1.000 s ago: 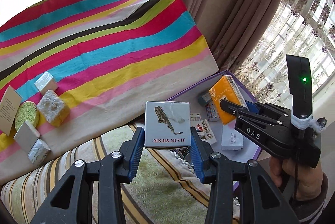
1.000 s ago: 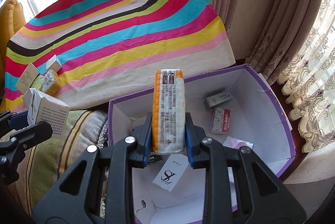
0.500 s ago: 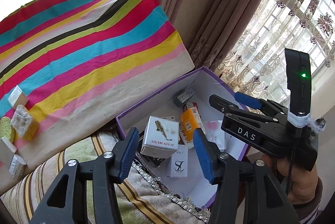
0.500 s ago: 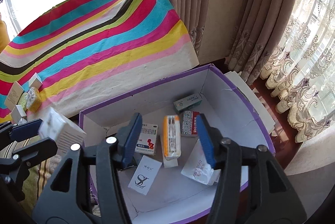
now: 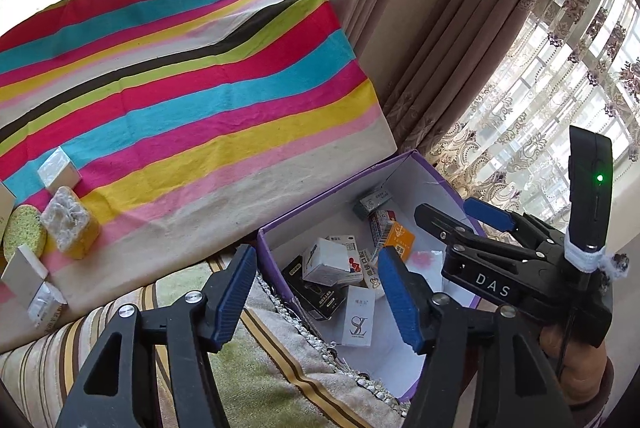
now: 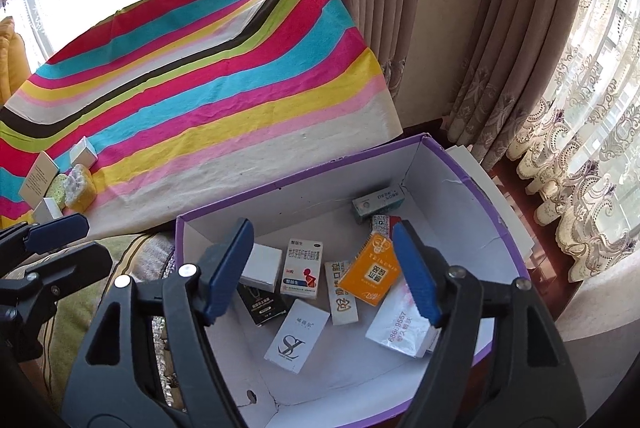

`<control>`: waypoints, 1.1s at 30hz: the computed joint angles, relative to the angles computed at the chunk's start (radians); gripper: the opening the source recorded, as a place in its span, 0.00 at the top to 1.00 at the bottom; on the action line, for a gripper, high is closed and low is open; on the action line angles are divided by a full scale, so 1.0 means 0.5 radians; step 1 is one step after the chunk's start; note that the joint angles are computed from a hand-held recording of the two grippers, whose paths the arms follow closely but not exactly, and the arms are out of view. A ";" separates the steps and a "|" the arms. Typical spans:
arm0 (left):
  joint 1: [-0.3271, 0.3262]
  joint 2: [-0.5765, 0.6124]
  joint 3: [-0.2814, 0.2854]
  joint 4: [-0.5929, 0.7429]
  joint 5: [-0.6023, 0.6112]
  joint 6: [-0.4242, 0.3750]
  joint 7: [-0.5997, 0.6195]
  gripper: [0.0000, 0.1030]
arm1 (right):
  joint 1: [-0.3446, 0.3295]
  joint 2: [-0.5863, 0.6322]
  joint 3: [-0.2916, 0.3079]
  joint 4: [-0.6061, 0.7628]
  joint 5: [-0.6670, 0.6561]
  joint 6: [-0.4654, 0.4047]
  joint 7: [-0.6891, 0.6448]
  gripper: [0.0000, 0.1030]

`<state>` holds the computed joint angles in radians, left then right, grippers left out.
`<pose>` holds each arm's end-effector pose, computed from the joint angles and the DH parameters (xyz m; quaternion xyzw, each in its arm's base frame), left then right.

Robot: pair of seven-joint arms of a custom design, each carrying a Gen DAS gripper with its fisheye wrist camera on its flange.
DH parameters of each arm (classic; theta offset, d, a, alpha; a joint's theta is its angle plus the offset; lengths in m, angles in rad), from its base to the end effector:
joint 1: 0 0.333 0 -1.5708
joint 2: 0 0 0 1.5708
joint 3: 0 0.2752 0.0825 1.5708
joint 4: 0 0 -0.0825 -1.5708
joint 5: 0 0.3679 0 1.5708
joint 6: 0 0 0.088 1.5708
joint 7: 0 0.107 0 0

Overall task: Organize objects
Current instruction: 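Move both open tools back to the sponges and boxes on the sofa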

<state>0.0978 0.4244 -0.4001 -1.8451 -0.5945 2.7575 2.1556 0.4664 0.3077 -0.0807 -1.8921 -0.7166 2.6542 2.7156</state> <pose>0.6296 -0.1498 0.3333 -0.5551 0.7609 -0.3342 0.0357 0.5757 0.2566 0.3577 -0.6061 0.7289 -0.2448 0.2037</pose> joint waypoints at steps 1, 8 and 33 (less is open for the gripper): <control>0.003 -0.001 0.005 -0.001 0.000 0.010 -0.004 0.38 | -0.001 0.003 0.007 0.009 0.009 0.000 -0.019 0.27; 0.072 -0.031 0.005 -0.028 -0.073 0.052 -0.001 0.38 | 0.033 0.020 0.047 0.091 0.084 0.024 -0.144 0.26; 0.326 -0.108 0.194 -0.107 -0.372 0.132 0.158 0.36 | 0.291 0.481 0.116 0.842 0.646 -0.077 -0.888 0.23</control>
<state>0.2610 0.3704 -0.3030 -1.8985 -0.7805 2.8236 2.2346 0.6119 0.5480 -0.0226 -1.4708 -0.3937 2.6155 2.2718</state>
